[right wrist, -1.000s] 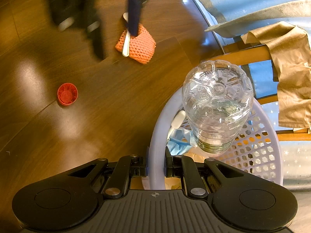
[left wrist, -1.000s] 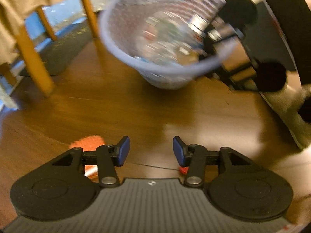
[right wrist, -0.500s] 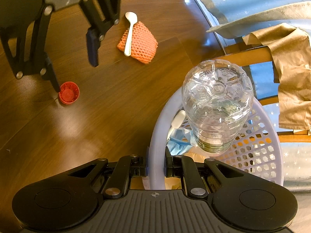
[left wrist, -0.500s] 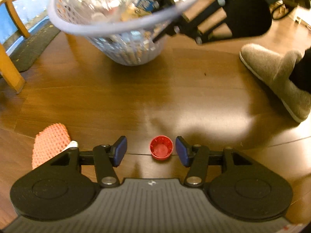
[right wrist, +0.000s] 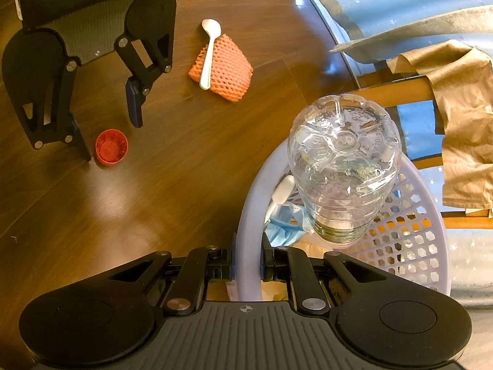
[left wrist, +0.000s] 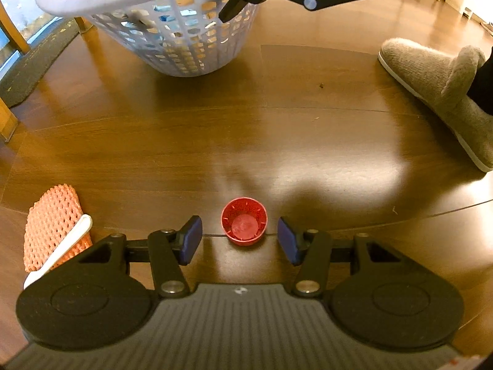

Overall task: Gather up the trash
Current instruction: 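Lower the open left tool to the red bottle cap, then close the left tool on the red cap and lift it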

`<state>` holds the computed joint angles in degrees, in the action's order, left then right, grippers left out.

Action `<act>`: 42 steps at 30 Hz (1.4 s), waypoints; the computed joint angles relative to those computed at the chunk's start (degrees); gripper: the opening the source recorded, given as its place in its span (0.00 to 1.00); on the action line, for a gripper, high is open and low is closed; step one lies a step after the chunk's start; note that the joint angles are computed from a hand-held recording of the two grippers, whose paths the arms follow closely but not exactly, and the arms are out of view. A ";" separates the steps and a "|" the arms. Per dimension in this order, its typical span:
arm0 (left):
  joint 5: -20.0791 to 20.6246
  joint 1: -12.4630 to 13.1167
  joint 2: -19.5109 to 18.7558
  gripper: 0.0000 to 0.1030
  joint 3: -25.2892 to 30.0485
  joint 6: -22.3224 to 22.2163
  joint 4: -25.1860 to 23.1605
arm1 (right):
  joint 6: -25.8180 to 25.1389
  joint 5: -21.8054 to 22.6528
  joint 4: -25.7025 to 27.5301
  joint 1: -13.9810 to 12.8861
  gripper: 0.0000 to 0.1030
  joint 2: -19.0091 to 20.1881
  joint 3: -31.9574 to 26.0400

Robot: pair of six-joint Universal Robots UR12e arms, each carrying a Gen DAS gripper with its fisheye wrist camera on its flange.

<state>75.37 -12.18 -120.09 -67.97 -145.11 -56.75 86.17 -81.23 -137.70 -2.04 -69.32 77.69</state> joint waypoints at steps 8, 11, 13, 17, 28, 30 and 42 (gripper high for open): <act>-0.39 -0.19 -0.74 0.43 0.96 0.26 -1.33 | 0.27 -0.06 0.25 0.15 0.09 0.20 -0.33; -0.46 -0.21 -0.93 0.41 1.10 -0.08 -2.08 | 0.38 -0.03 0.36 0.15 0.09 0.21 -0.39; -0.49 -0.25 -1.07 0.41 1.24 -0.39 -2.33 | 0.38 -0.03 0.36 0.15 0.09 0.21 -0.39; -0.75 -0.19 -1.45 0.39 1.70 -1.59 -2.55 | 0.39 -0.03 0.49 0.18 0.09 0.22 -0.42; -0.62 -0.09 -1.45 0.27 1.91 -2.17 -2.45 | 0.48 -0.03 0.52 0.22 0.09 0.22 -0.43; -0.53 0.12 -1.16 0.27 1.90 -2.50 -2.38 | 0.43 -0.03 0.50 0.22 0.09 0.24 -0.45; 0.02 2.41 0.20 0.27 6.31 -7.63 -1.38 | 0.80 -0.03 0.44 0.22 0.10 0.42 -0.73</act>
